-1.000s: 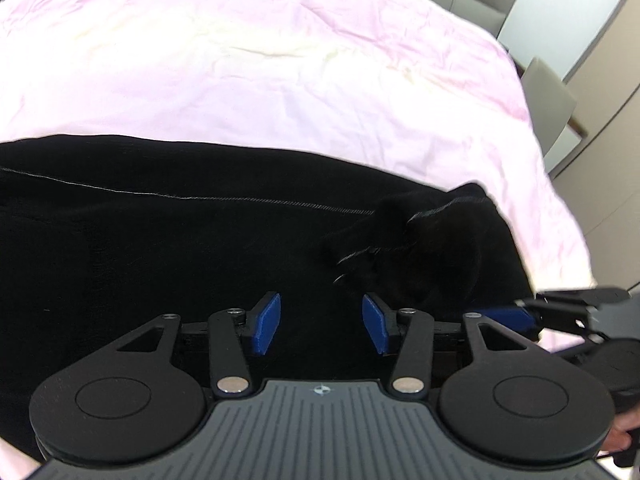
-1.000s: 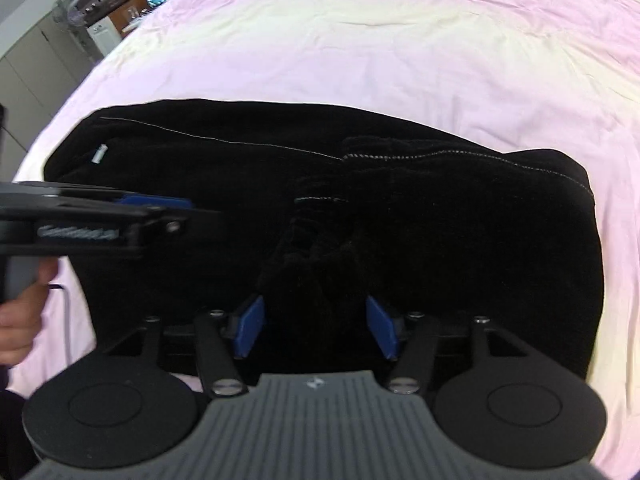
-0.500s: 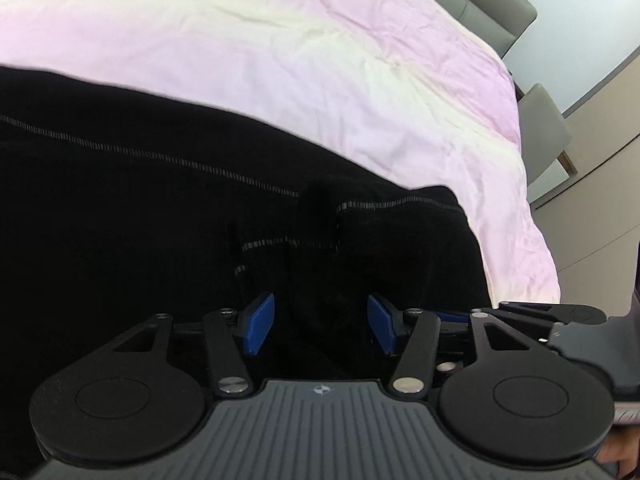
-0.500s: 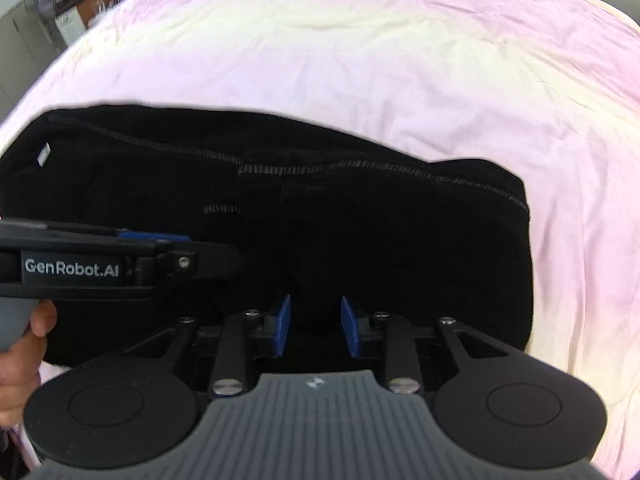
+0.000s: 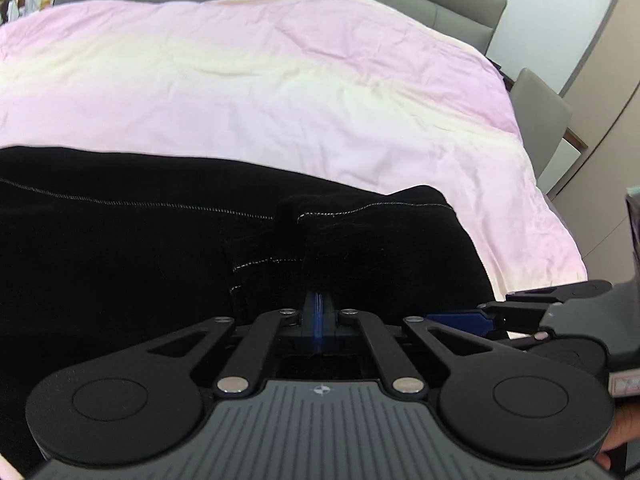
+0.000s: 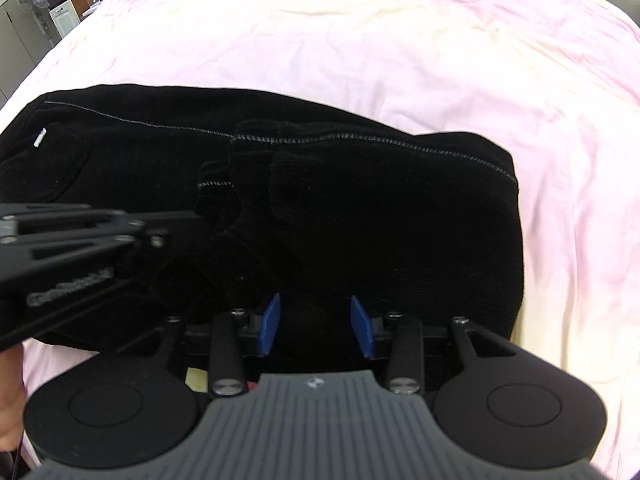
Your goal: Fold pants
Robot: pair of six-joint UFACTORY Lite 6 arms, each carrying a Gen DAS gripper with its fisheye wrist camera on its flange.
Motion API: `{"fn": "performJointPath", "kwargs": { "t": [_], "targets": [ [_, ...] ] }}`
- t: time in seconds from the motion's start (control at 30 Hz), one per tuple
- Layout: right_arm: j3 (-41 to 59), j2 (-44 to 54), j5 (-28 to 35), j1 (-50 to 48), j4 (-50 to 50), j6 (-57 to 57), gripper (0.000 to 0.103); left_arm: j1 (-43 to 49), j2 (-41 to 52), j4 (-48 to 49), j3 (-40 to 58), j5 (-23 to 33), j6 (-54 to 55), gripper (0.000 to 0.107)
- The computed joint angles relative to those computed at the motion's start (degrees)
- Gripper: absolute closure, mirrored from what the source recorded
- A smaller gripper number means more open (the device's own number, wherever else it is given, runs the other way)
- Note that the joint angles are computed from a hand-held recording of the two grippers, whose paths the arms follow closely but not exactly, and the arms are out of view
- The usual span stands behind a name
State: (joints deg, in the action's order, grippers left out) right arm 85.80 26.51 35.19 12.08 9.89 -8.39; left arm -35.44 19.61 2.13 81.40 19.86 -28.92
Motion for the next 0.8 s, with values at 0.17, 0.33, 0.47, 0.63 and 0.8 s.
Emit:
{"fn": "performJointPath", "kwargs": {
  "t": [0.17,0.33,0.47,0.63,0.8],
  "targets": [
    [-0.26,0.30,-1.48,-0.30,3.78,-2.98,0.064,1.83,0.74,-8.45,-0.51,4.27,7.79,0.107],
    [-2.27,-1.47,-3.97,0.11,8.78,-4.76,0.064,5.46,-4.40,-19.29,-10.52,2.97,19.89,0.107],
    [0.49,0.28,-3.13,0.35,14.52,-6.59,0.064,8.93,-7.57,-21.67,-14.36,3.24,24.16,0.107],
    [4.96,5.08,-2.53,1.33,18.54,-5.05,0.059,11.04,-7.12,-26.04,-11.65,4.43,29.21,0.107],
    [12.42,12.82,-0.77,3.99,9.75,8.61,0.058,10.31,-3.34,-22.05,-6.14,5.74,26.19,0.107]
  ]
}}
